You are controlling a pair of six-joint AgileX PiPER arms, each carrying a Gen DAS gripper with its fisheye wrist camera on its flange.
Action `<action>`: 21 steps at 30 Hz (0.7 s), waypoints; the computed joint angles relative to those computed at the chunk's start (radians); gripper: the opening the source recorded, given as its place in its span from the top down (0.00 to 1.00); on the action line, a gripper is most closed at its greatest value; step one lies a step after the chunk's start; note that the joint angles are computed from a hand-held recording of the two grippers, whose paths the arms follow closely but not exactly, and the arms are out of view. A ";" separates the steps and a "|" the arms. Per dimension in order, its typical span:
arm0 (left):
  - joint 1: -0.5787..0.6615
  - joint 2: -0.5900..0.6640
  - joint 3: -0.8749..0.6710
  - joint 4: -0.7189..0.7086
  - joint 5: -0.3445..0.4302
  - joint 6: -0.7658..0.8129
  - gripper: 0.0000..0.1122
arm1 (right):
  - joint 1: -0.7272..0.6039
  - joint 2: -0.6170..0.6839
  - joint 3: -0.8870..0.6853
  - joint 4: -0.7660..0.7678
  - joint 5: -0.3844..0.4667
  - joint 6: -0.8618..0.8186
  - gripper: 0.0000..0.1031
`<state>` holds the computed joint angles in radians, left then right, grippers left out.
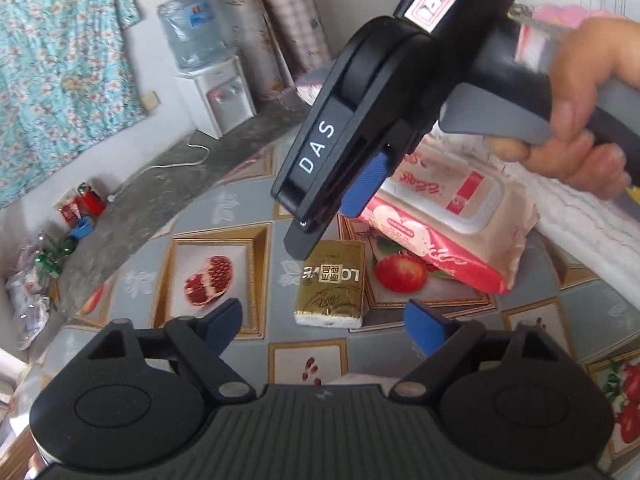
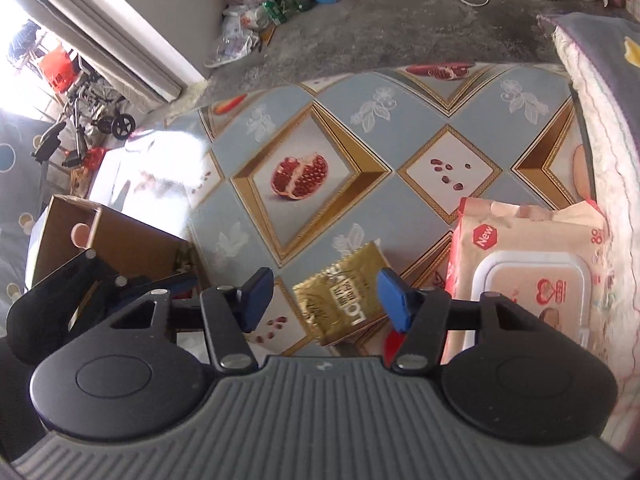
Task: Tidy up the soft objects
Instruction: 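Grasp the gold snack packet with both tools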
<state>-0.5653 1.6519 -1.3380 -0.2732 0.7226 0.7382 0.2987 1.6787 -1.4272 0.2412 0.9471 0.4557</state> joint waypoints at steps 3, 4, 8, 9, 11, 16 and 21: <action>0.001 0.078 -0.054 -0.017 0.009 0.007 0.29 | -0.030 0.032 0.009 0.047 -0.015 -0.078 0.44; 0.000 0.102 -0.073 -0.017 0.014 0.008 0.31 | -0.036 0.042 0.008 0.057 -0.018 -0.100 0.44; -0.001 0.189 -0.160 -0.006 0.055 -0.019 0.32 | -0.055 0.096 -0.016 0.083 -0.013 -0.154 0.44; 0.001 0.211 -0.183 -0.007 0.071 -0.028 0.32 | -0.061 0.110 -0.026 0.090 -0.007 -0.163 0.44; -0.001 0.251 -0.232 0.017 0.106 -0.062 0.36 | -0.067 0.130 -0.032 0.105 -0.007 -0.183 0.44; 0.012 0.319 -0.317 0.011 0.182 -0.088 0.46 | -0.061 0.154 -0.030 0.120 -0.017 -0.221 0.47; 0.019 0.337 -0.344 -0.003 0.213 -0.096 0.53 | -0.050 0.149 -0.015 0.089 -0.039 -0.206 0.60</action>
<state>-0.5460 1.9885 -1.6819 -0.2764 0.9355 0.6426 0.2487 1.8272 -1.4421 0.3304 0.9078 0.2496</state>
